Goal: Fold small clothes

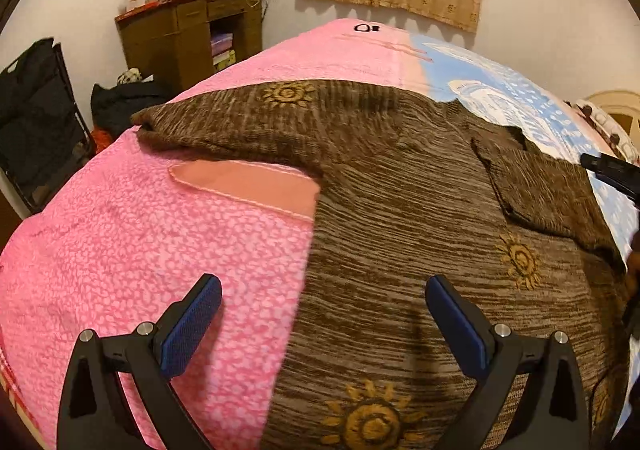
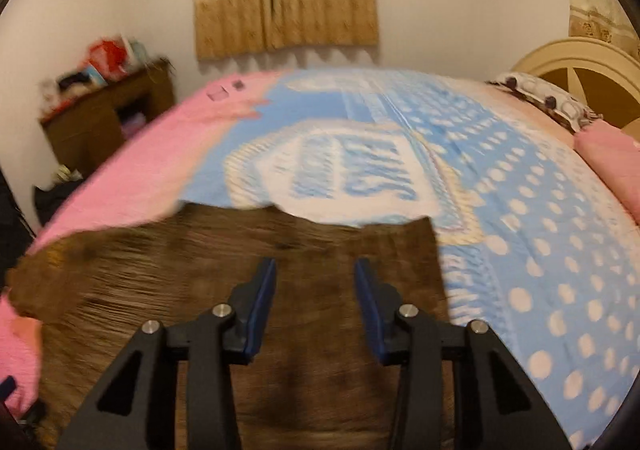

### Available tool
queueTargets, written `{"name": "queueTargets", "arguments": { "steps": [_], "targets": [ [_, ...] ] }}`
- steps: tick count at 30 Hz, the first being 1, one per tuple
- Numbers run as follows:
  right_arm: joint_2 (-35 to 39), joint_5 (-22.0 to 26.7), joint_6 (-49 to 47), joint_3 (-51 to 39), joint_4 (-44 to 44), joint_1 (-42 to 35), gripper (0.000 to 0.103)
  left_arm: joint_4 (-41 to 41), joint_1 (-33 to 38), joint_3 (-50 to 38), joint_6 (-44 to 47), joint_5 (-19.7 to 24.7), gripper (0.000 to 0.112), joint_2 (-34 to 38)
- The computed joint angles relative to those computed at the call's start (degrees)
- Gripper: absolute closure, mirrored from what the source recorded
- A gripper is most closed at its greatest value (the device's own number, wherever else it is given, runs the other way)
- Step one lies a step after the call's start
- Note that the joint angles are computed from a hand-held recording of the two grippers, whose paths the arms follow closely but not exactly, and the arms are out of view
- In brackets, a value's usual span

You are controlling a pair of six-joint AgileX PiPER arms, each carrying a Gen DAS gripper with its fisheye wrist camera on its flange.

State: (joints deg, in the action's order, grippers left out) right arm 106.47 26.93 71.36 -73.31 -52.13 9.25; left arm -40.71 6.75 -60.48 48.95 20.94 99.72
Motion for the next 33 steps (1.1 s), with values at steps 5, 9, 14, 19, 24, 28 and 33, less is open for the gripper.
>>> {"name": "queueTargets", "arguments": {
  "steps": [5,9,14,19,24,28,33],
  "targets": [
    [9.03,1.91,-17.46,-9.42,13.4,-7.01,0.064,6.15,-2.21,0.9,-4.12,-3.08,0.01,-0.44],
    [6.41,-3.87,-17.8,-3.78,22.7,-14.75,0.056,9.47,-2.22,0.13,-7.77,-4.15,0.01,0.48],
    [-0.97,-13.97,-16.4,6.66,24.68,-19.18,0.062,8.15,-1.09,-0.54,-6.92,-3.06,0.01,1.28],
    [-13.95,-13.02,9.95,18.94,0.14,-15.28,0.061,9.13,-0.11,-0.95,-9.17,-2.74,0.01,1.71],
    [-15.26,-10.46,14.47,21.54,-6.48,-6.27,0.061,6.92,2.0,-0.87,-7.74,-2.32,0.01,0.96],
    [-9.18,-9.31,16.28,19.92,-9.65,-0.83,0.062,8.69,5.65,-2.6,-9.36,-2.37,0.01,1.59],
    [-7.56,-5.66,23.87,20.23,-16.89,1.72,0.056,2.98,13.71,-11.98,-10.42,3.14,0.01,7.27]
  ]
}}
